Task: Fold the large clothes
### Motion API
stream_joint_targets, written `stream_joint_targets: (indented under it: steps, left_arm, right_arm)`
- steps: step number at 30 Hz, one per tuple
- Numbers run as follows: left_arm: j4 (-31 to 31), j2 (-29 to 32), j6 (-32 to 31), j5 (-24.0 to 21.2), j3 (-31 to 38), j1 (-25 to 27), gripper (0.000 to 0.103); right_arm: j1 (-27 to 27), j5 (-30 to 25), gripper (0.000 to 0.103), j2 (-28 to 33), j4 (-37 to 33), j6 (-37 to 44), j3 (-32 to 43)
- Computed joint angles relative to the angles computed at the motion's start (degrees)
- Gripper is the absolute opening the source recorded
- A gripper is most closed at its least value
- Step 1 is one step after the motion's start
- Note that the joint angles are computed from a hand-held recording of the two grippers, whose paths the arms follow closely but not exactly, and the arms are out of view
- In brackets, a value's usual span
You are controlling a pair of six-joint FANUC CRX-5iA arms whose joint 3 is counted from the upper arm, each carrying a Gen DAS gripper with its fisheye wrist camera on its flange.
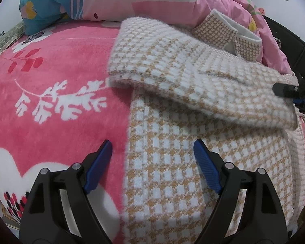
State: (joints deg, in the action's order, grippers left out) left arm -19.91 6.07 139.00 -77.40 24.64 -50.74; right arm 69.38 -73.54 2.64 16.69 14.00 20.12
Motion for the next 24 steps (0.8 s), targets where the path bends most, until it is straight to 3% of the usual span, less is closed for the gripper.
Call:
stream_joint_targets:
  steps: [7, 14, 16, 21, 24]
  left_arm:
    - [-0.1, 0.4, -0.8, -0.7, 0.5, 0.0, 0.079]
    - [-1.3, 2.0, -1.3, -4.3, 3.3, -0.8, 0.080]
    - [-1.9, 2.3, -1.5, -5.7, 4.0, -1.1, 0.080]
    - [-1.6, 1.4, -1.3, -6.6, 3.4, -0.6, 0.080]
    - [-1.5, 1.2, -1.4, -6.5, 3.2, -0.5, 0.080]
  right_arm:
    - [-2.2, 3.9, 0.018, -3.4, -9.3, 1.8, -3.3]
    - [-2.6, 17.2, 0.036, -11.4, -11.3, -4.7, -13.6]
    - [-2.4, 16.7, 0.042, -11.1, -10.5, -5.0, -13.5]
    - [-5.6, 13.7, 0.043, -7.0, -9.6, -5.2, -10.8]
    - [-8.9, 11.3, 0.042, -4.4, -14.8, 0.0, -7.6]
